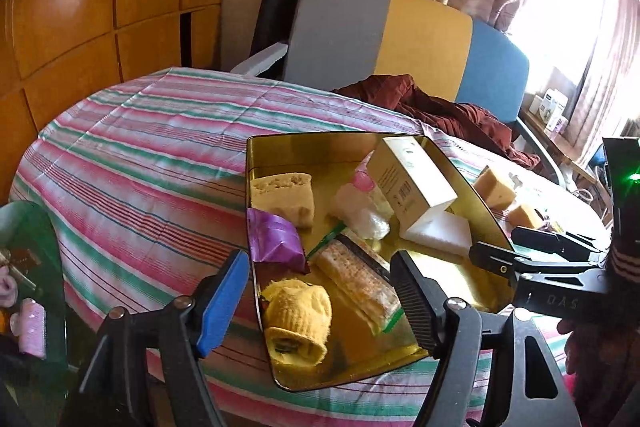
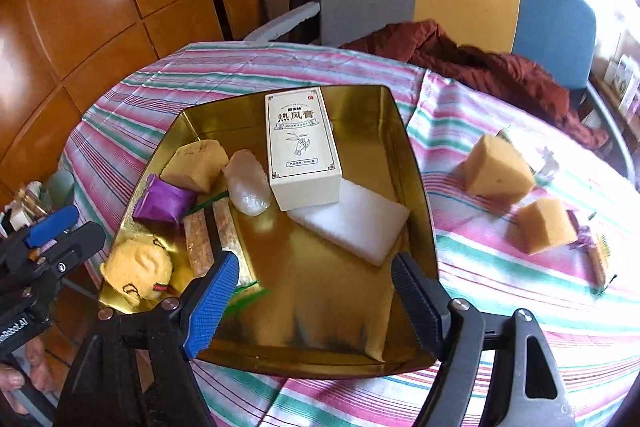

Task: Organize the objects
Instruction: 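Move both grippers back toward the yellow sponges and green box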

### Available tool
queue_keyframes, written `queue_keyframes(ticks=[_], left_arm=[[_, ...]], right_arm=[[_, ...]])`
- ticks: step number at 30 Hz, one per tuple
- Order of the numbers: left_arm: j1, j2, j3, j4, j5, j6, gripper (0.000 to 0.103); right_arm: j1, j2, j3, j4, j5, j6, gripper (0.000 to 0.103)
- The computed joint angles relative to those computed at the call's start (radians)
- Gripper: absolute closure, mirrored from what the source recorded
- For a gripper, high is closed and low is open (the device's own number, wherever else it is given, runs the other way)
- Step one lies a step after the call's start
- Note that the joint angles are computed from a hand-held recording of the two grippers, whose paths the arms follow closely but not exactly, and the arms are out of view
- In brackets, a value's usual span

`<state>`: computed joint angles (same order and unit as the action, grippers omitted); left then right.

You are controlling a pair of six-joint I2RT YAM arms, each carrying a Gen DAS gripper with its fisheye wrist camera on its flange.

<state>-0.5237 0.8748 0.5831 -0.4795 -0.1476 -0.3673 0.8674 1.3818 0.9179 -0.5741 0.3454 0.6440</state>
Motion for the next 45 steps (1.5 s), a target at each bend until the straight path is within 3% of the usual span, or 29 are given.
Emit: queue_keyframes(ticks=[14,24,35,45], left_arm=[[-0.17,0.04,0.029,-0.034,-0.138,-0.053,0.027],[-0.235,0.105,0.052,-0.023,-0.151,-0.073,0.027],[-0.289,0.176,0.087,-0.01,-0.179,-0.073,0.027],[-0.353,0.266,0.169,-0.001,-0.222,-0.046,0.025]], right_arm=[[0.066,-0.087,-0.046,-0.042,0.136,0.004,0.022],[-0.062,-0.238,-0.129,-0.1,0.132,-0.047,0.022],[-0.393,-0.44,-0.2,-0.17,0.104,-0.276,0.022],[-0.894,-0.537,-0.324,0.013,-0.076,-0.625,0.022]])
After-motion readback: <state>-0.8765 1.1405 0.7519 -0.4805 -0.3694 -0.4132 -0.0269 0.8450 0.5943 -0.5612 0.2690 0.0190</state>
